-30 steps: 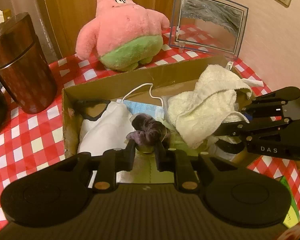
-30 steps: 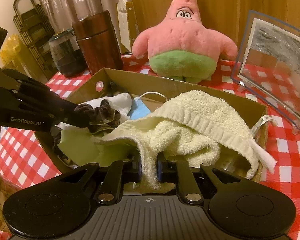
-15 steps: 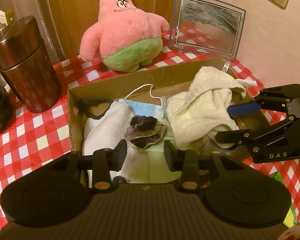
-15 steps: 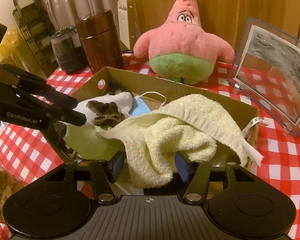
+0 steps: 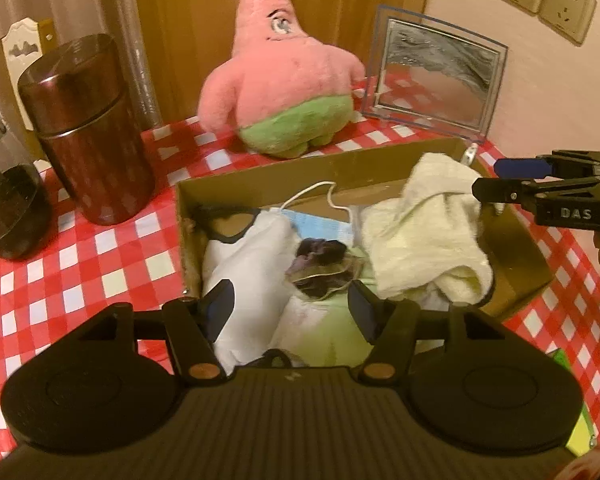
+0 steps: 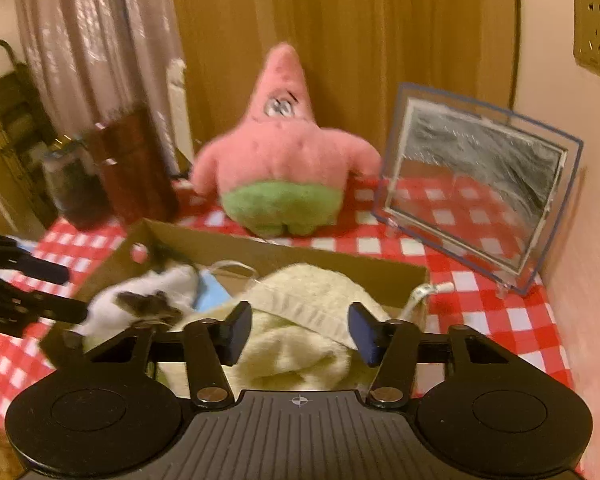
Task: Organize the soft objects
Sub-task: 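Open the left tool to drop the scrunchie into the box, then withdraw both open tools up and away from the box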
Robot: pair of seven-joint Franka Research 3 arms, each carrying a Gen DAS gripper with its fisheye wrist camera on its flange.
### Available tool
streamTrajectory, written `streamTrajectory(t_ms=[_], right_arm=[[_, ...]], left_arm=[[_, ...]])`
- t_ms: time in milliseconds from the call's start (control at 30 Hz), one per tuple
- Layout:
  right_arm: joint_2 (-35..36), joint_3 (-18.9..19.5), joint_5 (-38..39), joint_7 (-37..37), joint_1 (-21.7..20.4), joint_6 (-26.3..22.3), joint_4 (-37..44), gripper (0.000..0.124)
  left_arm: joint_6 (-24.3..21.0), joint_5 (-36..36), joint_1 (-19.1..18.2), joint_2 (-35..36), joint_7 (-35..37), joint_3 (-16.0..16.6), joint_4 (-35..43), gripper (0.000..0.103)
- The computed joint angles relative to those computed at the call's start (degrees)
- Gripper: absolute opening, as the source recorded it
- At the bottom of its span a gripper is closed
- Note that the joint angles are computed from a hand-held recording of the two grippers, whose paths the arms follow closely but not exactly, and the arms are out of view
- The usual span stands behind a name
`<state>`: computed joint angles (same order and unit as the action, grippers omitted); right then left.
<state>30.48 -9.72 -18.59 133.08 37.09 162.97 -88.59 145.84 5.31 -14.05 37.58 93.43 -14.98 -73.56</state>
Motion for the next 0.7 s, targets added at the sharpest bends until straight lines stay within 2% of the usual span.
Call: streamTrajectory(t_ms=[200, 433, 567, 667, 700], right_arm=[[5.4, 10.1, 12.8, -11.1, -8.0, -2.9, 5.3, 0.049], [8.6, 9.5, 17.2, -16.7, -6.0, -3.3, 7.7, 0.049], [7.1, 6.8, 17.2, -15.6, -4.3, -2.3, 6.1, 0.049], [5.1, 3.9, 15.0, -12.8, -2.0, -1.6, 4.0, 0.057], [4.4, 3.1, 14.2, -11.8, -1.4, -1.4, 3.2, 0.065]], left_arm=[[0.6, -0.9, 0.8, 0.7, 0.7, -0.7, -0.3, 0.06], [1.8, -2.1, 1.5, 1.0, 2.2, -1.4, -1.2, 0.06], [2.4, -2.1, 1.3, 0.8, 1.7, -1.1, -1.5, 0.064], [4.0, -2.3, 1.5, 0.4, 1.1, -1.2, -2.4, 0.071], [4.7, -2.7, 1.8, 0.2, 1.1, -1.5, -2.7, 0.076]])
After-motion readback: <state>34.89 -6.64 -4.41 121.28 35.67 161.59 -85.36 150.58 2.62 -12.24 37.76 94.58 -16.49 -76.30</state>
